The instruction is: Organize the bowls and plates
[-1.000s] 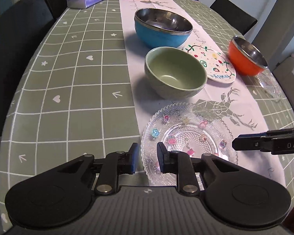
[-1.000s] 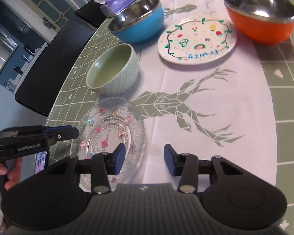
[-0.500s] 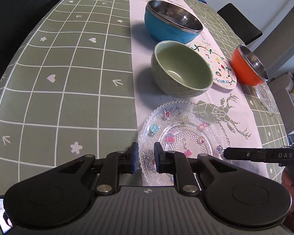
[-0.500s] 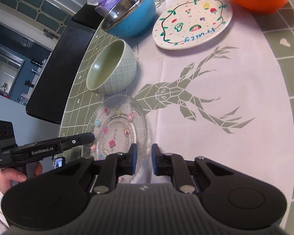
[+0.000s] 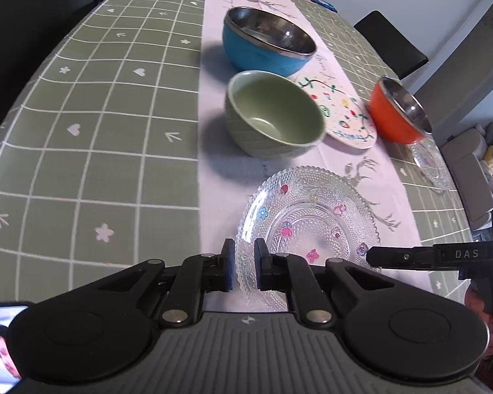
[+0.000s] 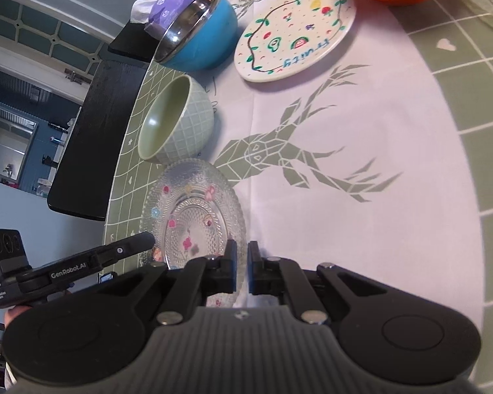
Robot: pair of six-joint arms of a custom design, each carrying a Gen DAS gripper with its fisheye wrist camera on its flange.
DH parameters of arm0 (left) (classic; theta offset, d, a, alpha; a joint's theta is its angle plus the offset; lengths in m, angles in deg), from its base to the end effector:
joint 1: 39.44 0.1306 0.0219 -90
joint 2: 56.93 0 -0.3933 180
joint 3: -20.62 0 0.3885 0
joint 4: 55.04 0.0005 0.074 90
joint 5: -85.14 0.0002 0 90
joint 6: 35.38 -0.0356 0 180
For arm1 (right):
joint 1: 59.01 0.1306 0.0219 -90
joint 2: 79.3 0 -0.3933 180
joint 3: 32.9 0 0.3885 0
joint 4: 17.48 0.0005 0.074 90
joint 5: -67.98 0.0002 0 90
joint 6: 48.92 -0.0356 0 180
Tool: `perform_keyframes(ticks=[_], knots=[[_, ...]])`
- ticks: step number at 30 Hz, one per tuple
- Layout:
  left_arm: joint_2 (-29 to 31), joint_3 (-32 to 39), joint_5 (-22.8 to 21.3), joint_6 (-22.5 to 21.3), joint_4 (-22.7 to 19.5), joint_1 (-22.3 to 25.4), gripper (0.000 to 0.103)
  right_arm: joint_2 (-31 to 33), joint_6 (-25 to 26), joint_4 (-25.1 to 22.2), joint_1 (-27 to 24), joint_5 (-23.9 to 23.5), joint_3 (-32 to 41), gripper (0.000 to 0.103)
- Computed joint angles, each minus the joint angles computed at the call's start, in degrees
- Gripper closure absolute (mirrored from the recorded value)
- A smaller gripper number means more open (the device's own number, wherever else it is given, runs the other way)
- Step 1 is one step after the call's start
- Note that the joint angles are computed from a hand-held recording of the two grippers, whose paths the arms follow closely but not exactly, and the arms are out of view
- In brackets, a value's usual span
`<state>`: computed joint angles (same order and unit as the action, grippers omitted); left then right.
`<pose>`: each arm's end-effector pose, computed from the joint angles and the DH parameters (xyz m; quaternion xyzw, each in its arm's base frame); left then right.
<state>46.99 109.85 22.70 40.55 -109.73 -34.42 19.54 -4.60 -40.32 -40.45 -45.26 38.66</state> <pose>0.5288 0.0294 0.3150 0.1179 0.9492 -0.2023 0.2103 0.4658 0.1707 0.2591 0.1491 0.9112 0.3380 0.1822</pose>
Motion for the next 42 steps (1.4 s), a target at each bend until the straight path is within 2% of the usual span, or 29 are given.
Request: perform_keyframes(ticks=[4, 8, 14, 22, 27, 35, 42], knots=[[-2.05, -2.05, 0.47, 1.42, 1.16, -1.74, 0.091, -3.00, -0.38, -2.31, -1.26, 0.62, -1.64, 0.099], [-4.23, -4.17, 2.22, 2.27, 1.68, -3.55, 0.091, -7.23, 1.45, -3.93, -2.99, 0.83, -4.67, 0.099], [-5.56, -6.75, 4.92, 4.99, 1.40, -8.47, 0.091, -13.64, 3.73, -6.71, -8.33, 1.22, -9.93, 0.099], [-5.36, -8.93, 7.45, 12.90, 7.00, -16.83, 0.091, -18.64, 3.93, -9.12, -17.41, 5.64, -13.96, 0.099], [-3.98, -8.59, 7.26, 16.36, 10.25, -20.33, 0.091, -19.71, 4.21, -9.07, -19.99, 9.29, -15.00, 0.099], [-3.69, -10.46, 7.75, 17.03, 13.20, -22.77, 0.091, -21.25, 5.17, -9.41, -22.11, 13.04, -16.33, 0.098], [-3.82, -11.40, 7.39, 16.13, 13.22, -22.90, 0.091, -20.58, 5.45, -10.15, -21.04, 14.67, -15.92, 0.096]])
